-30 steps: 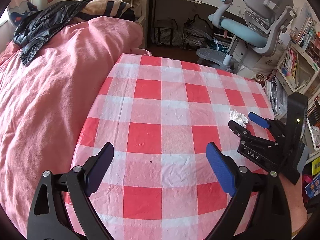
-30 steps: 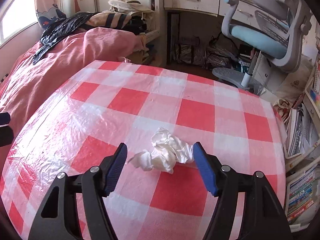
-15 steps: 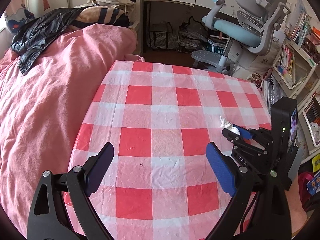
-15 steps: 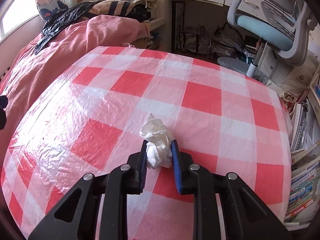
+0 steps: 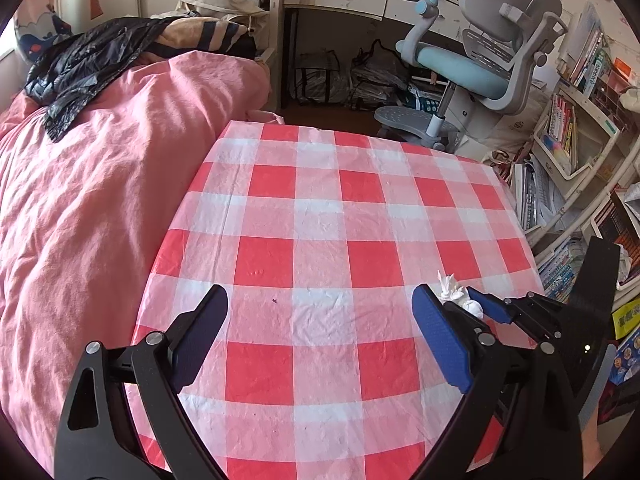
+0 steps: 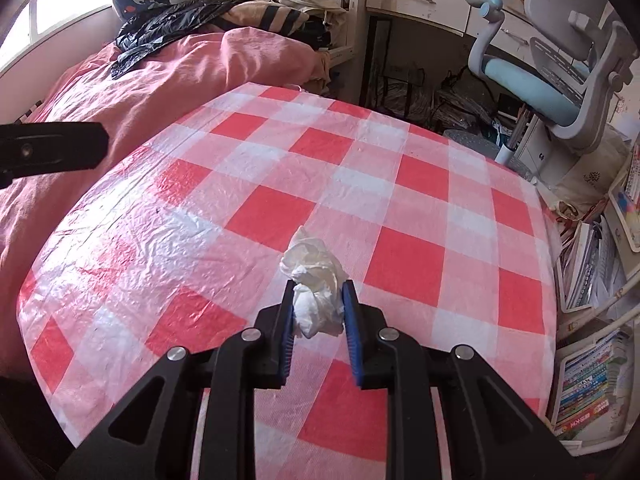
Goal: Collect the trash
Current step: 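Grasp the last crumpled white tissue with the right gripper and lift it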
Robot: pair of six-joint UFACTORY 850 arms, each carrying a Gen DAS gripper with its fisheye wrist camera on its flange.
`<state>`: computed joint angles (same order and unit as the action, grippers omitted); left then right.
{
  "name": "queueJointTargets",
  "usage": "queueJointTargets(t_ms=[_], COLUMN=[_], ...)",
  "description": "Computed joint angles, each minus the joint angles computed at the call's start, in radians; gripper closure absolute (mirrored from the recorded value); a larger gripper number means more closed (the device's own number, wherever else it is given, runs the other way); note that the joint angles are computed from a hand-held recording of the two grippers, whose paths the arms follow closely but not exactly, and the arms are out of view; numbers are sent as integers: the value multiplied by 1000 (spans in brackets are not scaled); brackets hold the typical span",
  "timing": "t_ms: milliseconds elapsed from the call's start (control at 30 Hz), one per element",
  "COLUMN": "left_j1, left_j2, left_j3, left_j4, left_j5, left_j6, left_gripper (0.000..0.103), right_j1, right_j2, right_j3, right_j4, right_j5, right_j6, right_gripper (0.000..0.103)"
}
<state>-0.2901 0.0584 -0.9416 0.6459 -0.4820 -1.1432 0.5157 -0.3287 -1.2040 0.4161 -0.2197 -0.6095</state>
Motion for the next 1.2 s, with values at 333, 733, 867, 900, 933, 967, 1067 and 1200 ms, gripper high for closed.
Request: queueJointTargets(t_ms=[333,733,867,900,933,967,1067,1200], left_j1=[-18,-24,-38,-41,-43,-45,-50,-54], left_j2=[4,-26,-44,-47,-50,-53,-59,-69], left_j3=[2,-24,-37,-40,-42,-44,-45,-47], left_j4=[22,34,57,63,71,81,101,107], left_j5=[-15,-32,-48,-52,-56,-60,-68,-75], left_j6=[-4,5,1,-1,-6,-13,-27,-31], left_gripper=[13,13,12,12,12,12,11,11], right_j1=[1,-13,-17,-17,-16,-17,-25,-40], right_j2=[66,72,76,77,77,77,79,79], right_j3=[68,83,83,84,85,87,91,96], right_j4=[20,260,365,377,374,371,377,355], right_j5=[-8,-30,-21,-16,-11,-6,-1,10], right_j6=[-52,-312,-419,-438,-444,-448,-469,-463], right_gripper=[80,80,80,80,80,80,80,80])
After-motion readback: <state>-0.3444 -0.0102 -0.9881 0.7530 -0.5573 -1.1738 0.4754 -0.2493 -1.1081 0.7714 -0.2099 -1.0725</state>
